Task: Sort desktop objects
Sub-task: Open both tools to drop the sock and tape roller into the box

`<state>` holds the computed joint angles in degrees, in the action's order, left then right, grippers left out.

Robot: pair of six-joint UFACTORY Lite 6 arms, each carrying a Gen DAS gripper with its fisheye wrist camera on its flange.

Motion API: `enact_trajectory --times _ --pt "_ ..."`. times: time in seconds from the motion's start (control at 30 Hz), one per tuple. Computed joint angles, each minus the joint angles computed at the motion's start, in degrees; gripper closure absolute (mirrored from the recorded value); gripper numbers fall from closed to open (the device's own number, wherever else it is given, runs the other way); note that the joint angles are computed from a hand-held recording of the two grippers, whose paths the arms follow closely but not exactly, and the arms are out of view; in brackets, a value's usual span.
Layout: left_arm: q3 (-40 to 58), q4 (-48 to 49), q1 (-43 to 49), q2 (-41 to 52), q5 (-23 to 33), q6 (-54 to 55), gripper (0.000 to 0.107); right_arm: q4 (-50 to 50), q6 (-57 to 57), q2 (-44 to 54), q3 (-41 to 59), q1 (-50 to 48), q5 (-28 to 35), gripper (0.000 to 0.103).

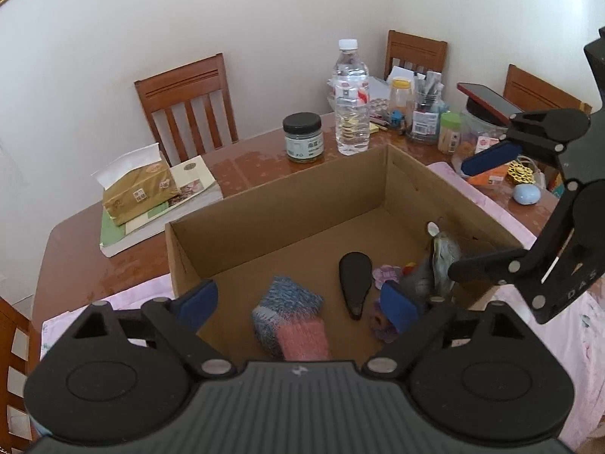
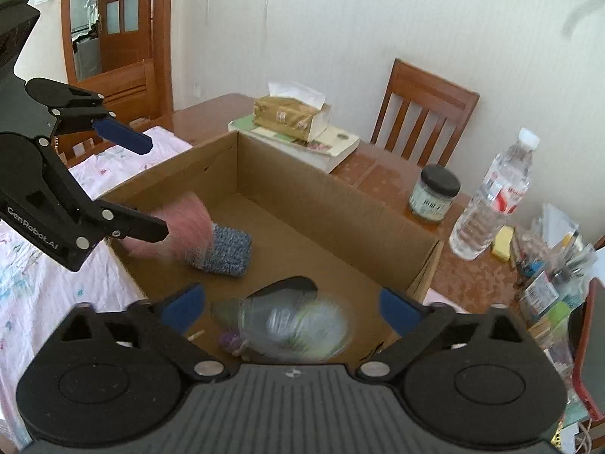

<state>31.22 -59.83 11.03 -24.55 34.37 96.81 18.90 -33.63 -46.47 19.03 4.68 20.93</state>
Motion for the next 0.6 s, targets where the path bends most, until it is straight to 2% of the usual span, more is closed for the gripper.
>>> enact_trajectory --times 0.1,0.17,0.3,0.6 --pt "-0.63 1.98 0.31 -1.90 0.86 -0.78 0.014 -7.59 7.89 -1.56 -0.56 2.34 0.30 0.000" --pt "-1.19 3.10 0.94 -3.20 1.89 -0.86 0.014 -8.14 8.75 -3.81 -1.31 2.53 1.54 0.000" --pt "-2.89 5.70 4.27 -7.31 6.58 -0.75 0.014 -7.93 9.36 -8.07 -2.20 2.31 5.14 0.000" --pt "-5.39 8.82 15.62 -15.58 18.87 1.82 0.014 -17.24 23.06 -19.95 -4.15 8.10 13.36 0.000"
